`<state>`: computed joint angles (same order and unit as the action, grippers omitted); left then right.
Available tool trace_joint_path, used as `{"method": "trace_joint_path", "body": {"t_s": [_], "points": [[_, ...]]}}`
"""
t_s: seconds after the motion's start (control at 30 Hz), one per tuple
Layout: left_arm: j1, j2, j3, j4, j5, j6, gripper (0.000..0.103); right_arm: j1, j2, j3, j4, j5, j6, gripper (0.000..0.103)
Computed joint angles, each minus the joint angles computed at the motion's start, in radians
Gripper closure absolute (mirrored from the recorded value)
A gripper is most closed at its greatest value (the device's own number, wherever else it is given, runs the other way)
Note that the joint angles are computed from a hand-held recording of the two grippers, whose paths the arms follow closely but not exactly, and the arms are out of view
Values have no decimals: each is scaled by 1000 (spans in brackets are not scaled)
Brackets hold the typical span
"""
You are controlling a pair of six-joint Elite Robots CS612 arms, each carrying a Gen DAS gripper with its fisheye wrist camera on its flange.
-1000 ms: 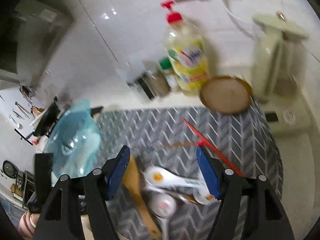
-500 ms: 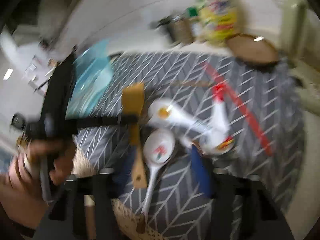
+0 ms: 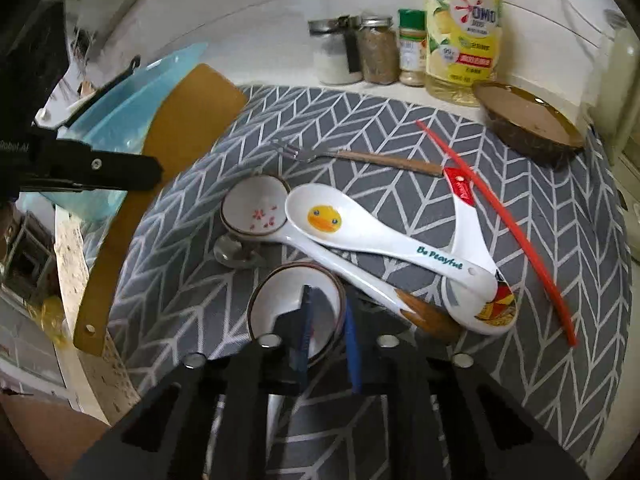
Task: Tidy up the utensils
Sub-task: 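Grasp the wooden spatula with the left tool while the right tool grasps a small white bowl, then carry the spatula and small bowl into the blue basin and open both tools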
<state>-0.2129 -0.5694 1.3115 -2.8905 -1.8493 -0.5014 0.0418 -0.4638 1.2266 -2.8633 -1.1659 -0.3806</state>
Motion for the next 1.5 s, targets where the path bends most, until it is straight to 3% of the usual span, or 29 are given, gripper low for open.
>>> {"method": "trace_joint_path", "body": {"t_s": [0.07, 0.17, 0.23, 0.4, 0.6, 0.73, 0.83, 0.93, 1.03, 1.17, 1.27, 1.4, 1.5], "points": [[5, -13, 12, -10, 2, 7, 96, -6, -6, 0, 2, 7, 78, 95], [16, -38, 43, -58, -9, 19, 96, -28, -17, 8, -26, 100, 232, 95], [24, -56, 62, -91, -17, 24, 96, -31, -27, 16, -82, 124, 291, 95], [58, -103, 115, -173, -14, 22, 96, -13, -39, -15, -221, 161, 350, 95], [112, -152, 161, -223, 86, 48, 96, 33, -31, -122, -341, 242, 407, 95], [150, -150, 155, -156, 131, 100, 96, 73, -2, -218, -265, 315, 426, 95], [172, -127, 127, -79, 137, 141, 96, 111, 33, -295, -110, 331, 427, 95], [193, -92, 77, 0, 123, 190, 96, 153, 78, -380, 51, 275, 414, 95], [203, -56, 16, 110, 119, 250, 95, 197, 135, -490, 241, 167, 354, 95], [209, -14, -44, 193, 81, 274, 95, 238, 186, -601, 403, 24, 262, 94], [215, 4, -64, 210, 40, 257, 95, 258, 221, -675, 476, -74, 226, 95], [211, -6, -46, 191, 92, 245, 93, 271, 267, -771, 566, -167, 222, 93], [209, -21, -27, 185, 113, 223, 90, 275, 264, -765, 546, -223, 209, 93]]}}
